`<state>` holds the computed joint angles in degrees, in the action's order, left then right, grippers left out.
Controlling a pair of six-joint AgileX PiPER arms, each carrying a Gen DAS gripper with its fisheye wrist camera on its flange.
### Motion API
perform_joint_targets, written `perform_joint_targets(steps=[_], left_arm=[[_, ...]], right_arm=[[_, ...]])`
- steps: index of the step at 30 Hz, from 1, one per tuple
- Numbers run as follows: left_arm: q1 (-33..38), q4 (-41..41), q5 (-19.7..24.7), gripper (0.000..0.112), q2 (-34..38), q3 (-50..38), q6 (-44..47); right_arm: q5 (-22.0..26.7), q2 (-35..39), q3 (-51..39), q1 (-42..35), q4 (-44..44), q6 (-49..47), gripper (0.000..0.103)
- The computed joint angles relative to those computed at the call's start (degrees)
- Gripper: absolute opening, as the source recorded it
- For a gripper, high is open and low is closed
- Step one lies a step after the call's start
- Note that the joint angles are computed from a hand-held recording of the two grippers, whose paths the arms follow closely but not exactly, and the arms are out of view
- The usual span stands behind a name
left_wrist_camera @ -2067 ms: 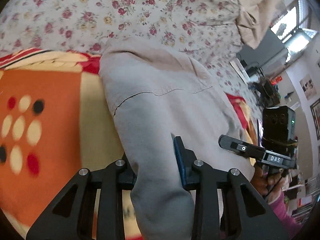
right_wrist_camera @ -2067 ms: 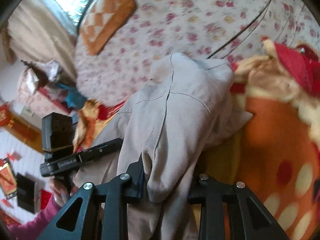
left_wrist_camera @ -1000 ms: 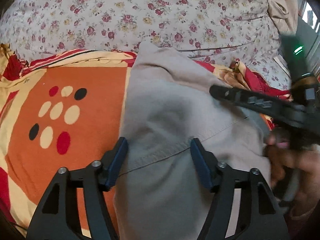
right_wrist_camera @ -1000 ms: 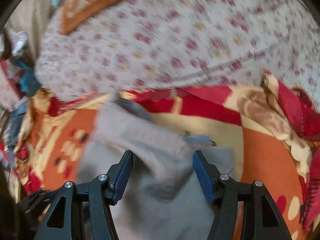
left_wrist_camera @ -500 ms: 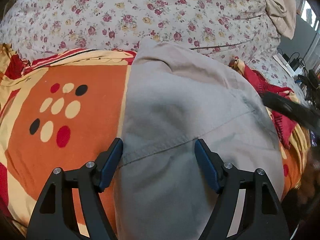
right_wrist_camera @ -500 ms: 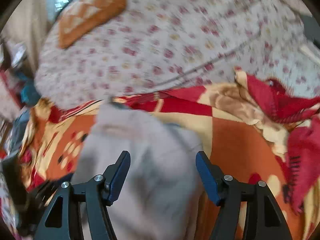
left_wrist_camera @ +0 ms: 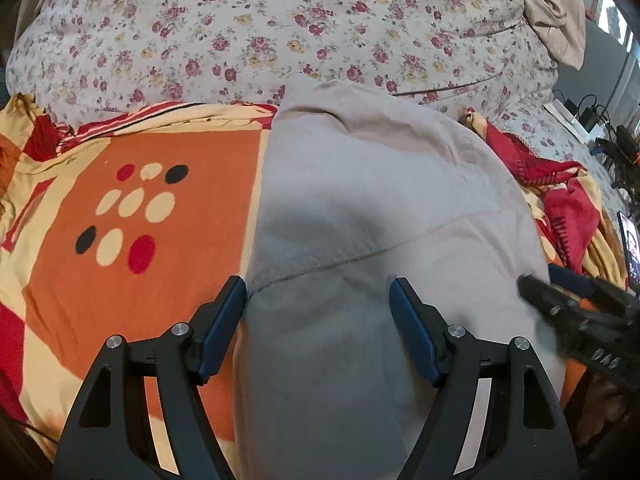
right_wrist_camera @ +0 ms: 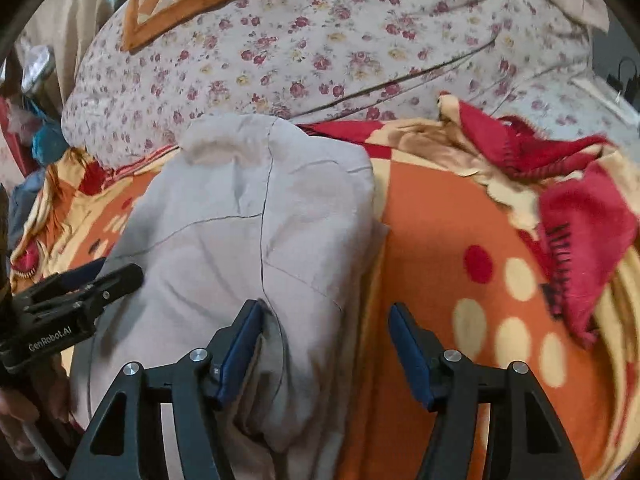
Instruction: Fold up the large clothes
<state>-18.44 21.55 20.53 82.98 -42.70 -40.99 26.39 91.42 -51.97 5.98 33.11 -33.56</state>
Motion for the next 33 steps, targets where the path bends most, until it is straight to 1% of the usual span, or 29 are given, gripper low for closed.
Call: perform_joint_targets(steps=[3, 7, 9, 11, 13, 14, 16, 17, 18, 20, 21, 23, 25, 26, 27, 28, 29, 30, 31, 32, 33], left_arm=[[-1.67, 5.10, 0.85, 0.075, -1.79, 1.48, -5.90], [-1.17, 2.03, 1.35, 0.074, -3.31, 1.93, -2.85], [0.15, 1.27, 2.86, 0.074, -2.68, -0.29, -0.89], [2.51, -0.72, 3.09, 0.074, -1.63, -3.25, 2.35], [5.13, -5.91, 3.42, 0.074, 1.15, -7.05, 9.69], [6.81, -8.44, 4.05, 0.074, 4.37, -10.67, 13.53], [9.15, -10.83, 4.44, 0.074, 9.93, -16.36, 17.18], [10.03, -11.72, 4.50, 0.074, 11.68, -18.13, 18.46], [11.05, -12.70, 4.85, 0.074, 15.01, -21.67, 19.99], [12.41, -15.41, 5.89, 0.074, 20.19, -27.31, 23.72], [12.67, -15.18, 7.68, 0.074, 24.01, -31.80, 24.37], [12.75, -13.82, 9.70, 0.074, 28.86, -37.78, 23.35], [12.97, -15.20, 11.66, 0.074, 32.71, -42.98, 25.03], [12.89, -15.94, 13.30, 0.075, 34.99, -46.24, 26.10], [12.50, -14.39, 14.97, 0.074, 37.71, -49.93, 24.97], [11.99, -11.98, 15.90, 0.074, 39.00, -51.54, 22.79], [11.54, -10.00, 17.94, 0.074, 40.99, -54.28, 21.39], [11.45, -10.31, 19.94, 0.074, 42.46, -56.45, 22.16], [11.54, -10.86, 19.74, 0.073, 42.31, -56.32, 22.66], [11.76, -11.42, 17.74, 0.073, 40.77, -54.20, 23.10], [12.21, -13.01, 15.62, 0.073, 38.49, -51.42, 24.79]], right_arm=[[1.95, -3.40, 0.43, -0.74, 1.58, -0.29, 0.062], [2.18, -6.35, 0.45, 0.91, -0.08, 2.92, 0.062], [2.86, -6.02, -0.70, 1.97, 0.57, 2.62, 0.062], [3.23, -4.57, -2.28, 3.56, -0.41, 3.87, 0.062], [3.17, -3.10, -3.09, 4.93, -0.49, 4.30, 0.062], [2.82, -2.36, -3.25, 5.54, -0.64, 4.54, 0.062], [1.59, -0.74, -3.14, 6.73, -1.77, 5.85, 0.062], [1.09, -0.56, -2.68, 6.72, -1.23, 5.23, 0.062], [0.57, -0.38, -2.13, 6.46, 0.11, 3.80, 0.063], [0.51, -0.07, -1.43, 5.26, 4.34, -0.17, 0.065], [0.90, 0.17, -1.28, 4.52, 6.50, -2.27, 0.066], [1.52, 0.77, -1.01, 3.34, 10.22, -6.44, 0.068], [1.57, 1.43, -0.43, 2.37, 13.95, -10.50, 0.070], [1.69, 1.71, -0.33, 2.06, 15.04, -11.59, 0.071], [1.90, 2.23, -0.19, 1.51, 16.93, -13.40, 0.074], [1.86, 2.59, -0.19, 1.22, 17.50, -13.76, 0.080], [2.05, 3.27, -0.51, 0.85, 17.61, -13.47, 0.082], [3.88, 4.42, -1.18, -0.20, 19.09, -14.44, 0.083], [5.76, 5.25, -1.69, -1.39, 20.70, -15.39, 0.083], [6.79, 5.29, -1.72, -2.40, 22.13, -15.82, 0.083], [6.76, 4.62, -1.51, -2.71, 22.23, -15.84, 0.083]])
